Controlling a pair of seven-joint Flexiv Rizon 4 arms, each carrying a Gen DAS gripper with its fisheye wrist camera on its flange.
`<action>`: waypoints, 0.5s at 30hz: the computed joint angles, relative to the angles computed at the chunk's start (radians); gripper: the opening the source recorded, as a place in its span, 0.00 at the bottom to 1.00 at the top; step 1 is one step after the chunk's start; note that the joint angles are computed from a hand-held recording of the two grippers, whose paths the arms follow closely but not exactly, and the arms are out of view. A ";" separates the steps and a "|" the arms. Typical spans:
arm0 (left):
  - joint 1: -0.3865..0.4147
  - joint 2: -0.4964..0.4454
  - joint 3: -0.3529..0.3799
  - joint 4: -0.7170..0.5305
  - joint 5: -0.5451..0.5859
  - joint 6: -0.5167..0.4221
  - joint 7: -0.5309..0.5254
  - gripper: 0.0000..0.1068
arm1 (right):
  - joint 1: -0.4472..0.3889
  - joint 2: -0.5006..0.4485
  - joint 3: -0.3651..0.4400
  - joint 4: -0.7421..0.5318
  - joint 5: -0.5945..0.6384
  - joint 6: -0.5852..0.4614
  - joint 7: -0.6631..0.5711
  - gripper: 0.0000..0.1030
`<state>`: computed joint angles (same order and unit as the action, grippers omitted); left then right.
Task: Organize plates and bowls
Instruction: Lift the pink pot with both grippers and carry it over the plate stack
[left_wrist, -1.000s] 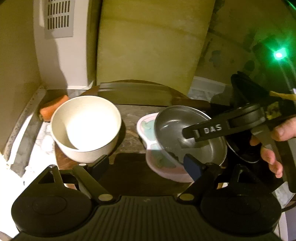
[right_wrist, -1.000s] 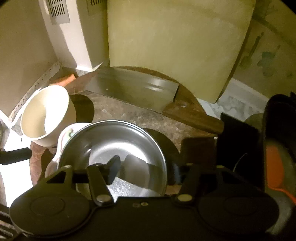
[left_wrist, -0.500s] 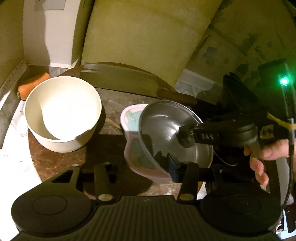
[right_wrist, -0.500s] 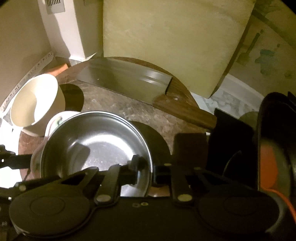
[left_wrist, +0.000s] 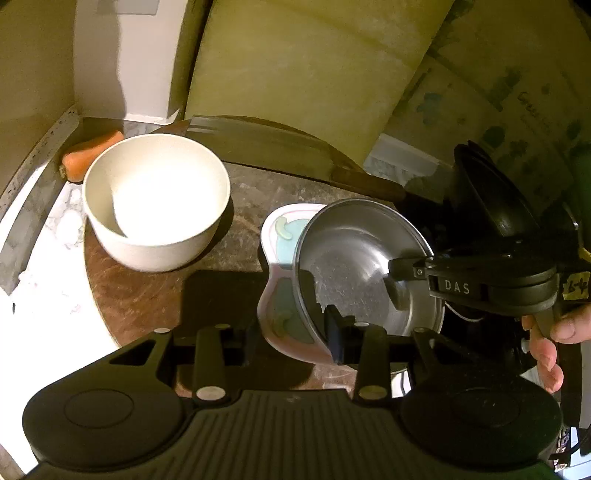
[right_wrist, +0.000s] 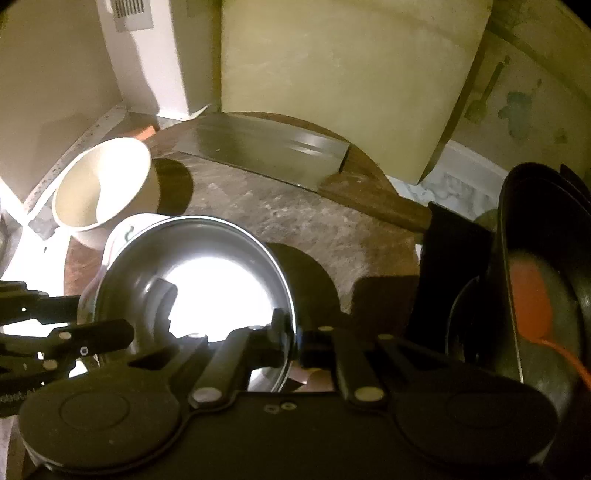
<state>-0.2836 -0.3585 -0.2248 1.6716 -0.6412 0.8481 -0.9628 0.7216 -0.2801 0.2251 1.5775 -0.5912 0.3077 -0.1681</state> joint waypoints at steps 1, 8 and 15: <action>0.004 0.010 0.000 0.012 -0.008 0.002 0.005 0.33 | 0.006 -0.001 0.002 0.000 -0.007 -0.001 0.005 0.06; 0.027 0.093 0.031 0.086 -0.036 -0.013 0.042 0.31 | 0.065 -0.035 0.009 -0.055 -0.031 -0.029 0.030 0.06; 0.048 0.184 0.079 0.163 -0.065 0.003 0.071 0.31 | 0.121 -0.101 -0.011 -0.158 -0.067 -0.019 -0.006 0.06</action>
